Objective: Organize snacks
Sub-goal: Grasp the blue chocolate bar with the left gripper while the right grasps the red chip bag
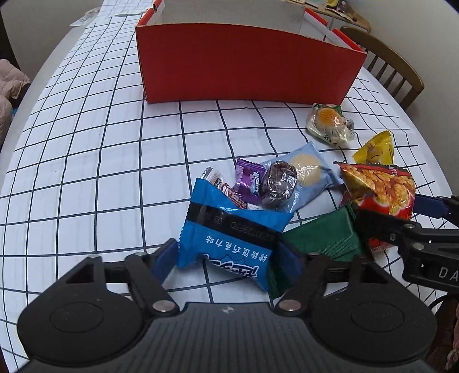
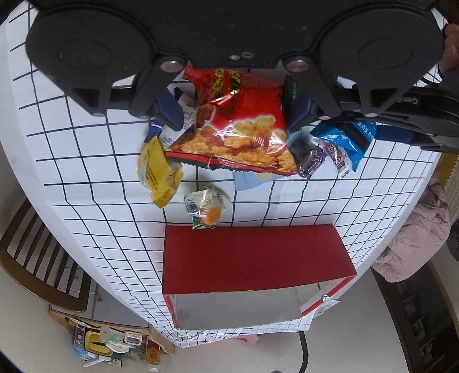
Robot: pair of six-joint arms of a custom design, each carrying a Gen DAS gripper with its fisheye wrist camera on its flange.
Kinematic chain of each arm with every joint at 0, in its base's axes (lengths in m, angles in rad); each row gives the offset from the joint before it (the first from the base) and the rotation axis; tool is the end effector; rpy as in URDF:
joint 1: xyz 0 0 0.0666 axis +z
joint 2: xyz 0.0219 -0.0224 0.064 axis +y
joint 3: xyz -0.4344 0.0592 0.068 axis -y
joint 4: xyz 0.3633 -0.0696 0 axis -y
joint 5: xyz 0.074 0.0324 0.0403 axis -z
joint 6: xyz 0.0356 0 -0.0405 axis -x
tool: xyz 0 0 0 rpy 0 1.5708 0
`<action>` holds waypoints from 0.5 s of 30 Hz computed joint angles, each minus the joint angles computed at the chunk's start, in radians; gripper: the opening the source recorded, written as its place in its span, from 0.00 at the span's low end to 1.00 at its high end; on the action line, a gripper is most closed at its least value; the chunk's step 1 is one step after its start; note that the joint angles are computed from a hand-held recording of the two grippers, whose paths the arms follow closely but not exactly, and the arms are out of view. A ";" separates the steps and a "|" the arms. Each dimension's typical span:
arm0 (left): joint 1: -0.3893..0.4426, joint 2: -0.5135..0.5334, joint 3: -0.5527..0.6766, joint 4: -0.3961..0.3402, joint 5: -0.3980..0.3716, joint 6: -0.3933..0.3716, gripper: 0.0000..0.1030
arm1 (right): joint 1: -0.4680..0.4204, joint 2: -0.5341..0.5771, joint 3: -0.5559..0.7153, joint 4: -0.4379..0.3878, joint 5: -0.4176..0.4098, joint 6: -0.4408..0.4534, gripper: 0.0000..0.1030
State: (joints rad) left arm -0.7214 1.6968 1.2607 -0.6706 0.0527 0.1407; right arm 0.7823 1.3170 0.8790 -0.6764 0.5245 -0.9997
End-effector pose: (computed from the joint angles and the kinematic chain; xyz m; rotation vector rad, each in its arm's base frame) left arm 0.3905 -0.3465 0.3015 0.7956 2.6034 -0.3340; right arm 0.2637 0.2364 0.3199 0.4187 2.4250 0.0292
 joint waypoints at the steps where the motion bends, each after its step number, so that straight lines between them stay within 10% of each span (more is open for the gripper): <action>1: 0.002 -0.001 -0.002 0.003 0.007 -0.002 0.67 | -0.001 -0.001 -0.002 0.003 -0.003 -0.002 0.72; 15: 0.014 -0.024 -0.022 0.025 0.034 0.021 0.55 | 0.031 -0.009 0.006 -0.025 0.039 -0.029 0.55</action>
